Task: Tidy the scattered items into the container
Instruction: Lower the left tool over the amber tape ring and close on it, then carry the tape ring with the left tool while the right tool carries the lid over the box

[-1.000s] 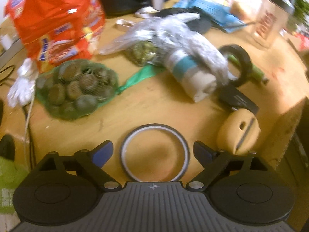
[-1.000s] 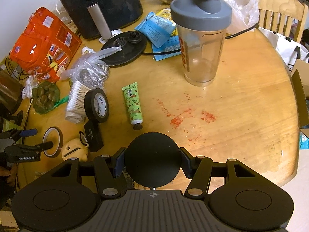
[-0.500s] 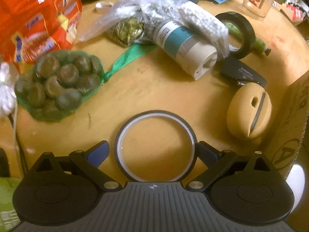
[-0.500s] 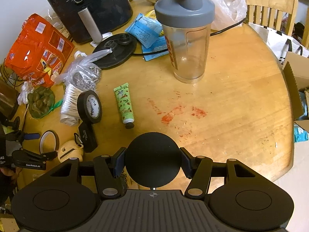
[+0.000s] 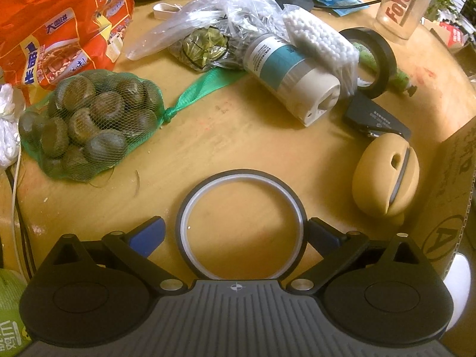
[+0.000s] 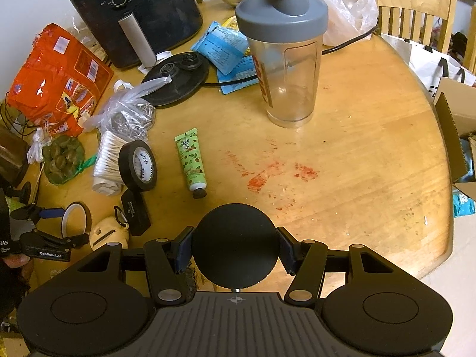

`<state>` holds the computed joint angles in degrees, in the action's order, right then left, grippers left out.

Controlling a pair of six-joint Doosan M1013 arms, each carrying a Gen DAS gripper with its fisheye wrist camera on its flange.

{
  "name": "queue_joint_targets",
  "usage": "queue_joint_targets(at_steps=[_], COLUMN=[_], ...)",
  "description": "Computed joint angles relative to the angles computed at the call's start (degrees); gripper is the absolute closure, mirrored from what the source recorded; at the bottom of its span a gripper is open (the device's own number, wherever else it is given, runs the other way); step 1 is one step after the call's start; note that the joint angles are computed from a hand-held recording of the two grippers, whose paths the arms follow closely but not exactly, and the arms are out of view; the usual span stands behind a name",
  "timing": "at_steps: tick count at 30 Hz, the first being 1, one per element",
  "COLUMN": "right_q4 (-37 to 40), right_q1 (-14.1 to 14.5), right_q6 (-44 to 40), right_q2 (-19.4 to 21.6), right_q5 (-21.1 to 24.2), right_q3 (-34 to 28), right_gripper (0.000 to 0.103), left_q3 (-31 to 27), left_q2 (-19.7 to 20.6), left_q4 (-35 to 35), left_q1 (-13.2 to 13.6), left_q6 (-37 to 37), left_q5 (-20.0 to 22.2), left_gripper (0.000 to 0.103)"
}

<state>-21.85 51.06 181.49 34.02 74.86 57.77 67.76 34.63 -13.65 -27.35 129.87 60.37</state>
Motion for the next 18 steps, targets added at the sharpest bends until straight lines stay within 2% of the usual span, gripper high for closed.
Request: queue_joint_targets(at_steps=[1,6,18], right_q4=[0.1,0.2,0.8], right_q1=[0.0,0.0,-0.5], right_q6=[-0.1,-1.1,-5.3], right_q2=[0.0,0.3,0.9], right_q5=[-0.1,-0.5,-2.0], right_q3=[-0.1,-0.6,-1.8], right_gripper=[0.043,0.043,0.043], left_q3=[0.4,1.2,6.2], left_q2=[-0.3,-1.2,-5.8], left_q4=[-0.5,1.2,0.2], left_q1=[0.1,-0.1,-0.4], left_q6=[0.2,-2.3,-10.5], left_q5=[-0.8,-0.8,-8.4], left_gripper=[0.011,0.011,0.012])
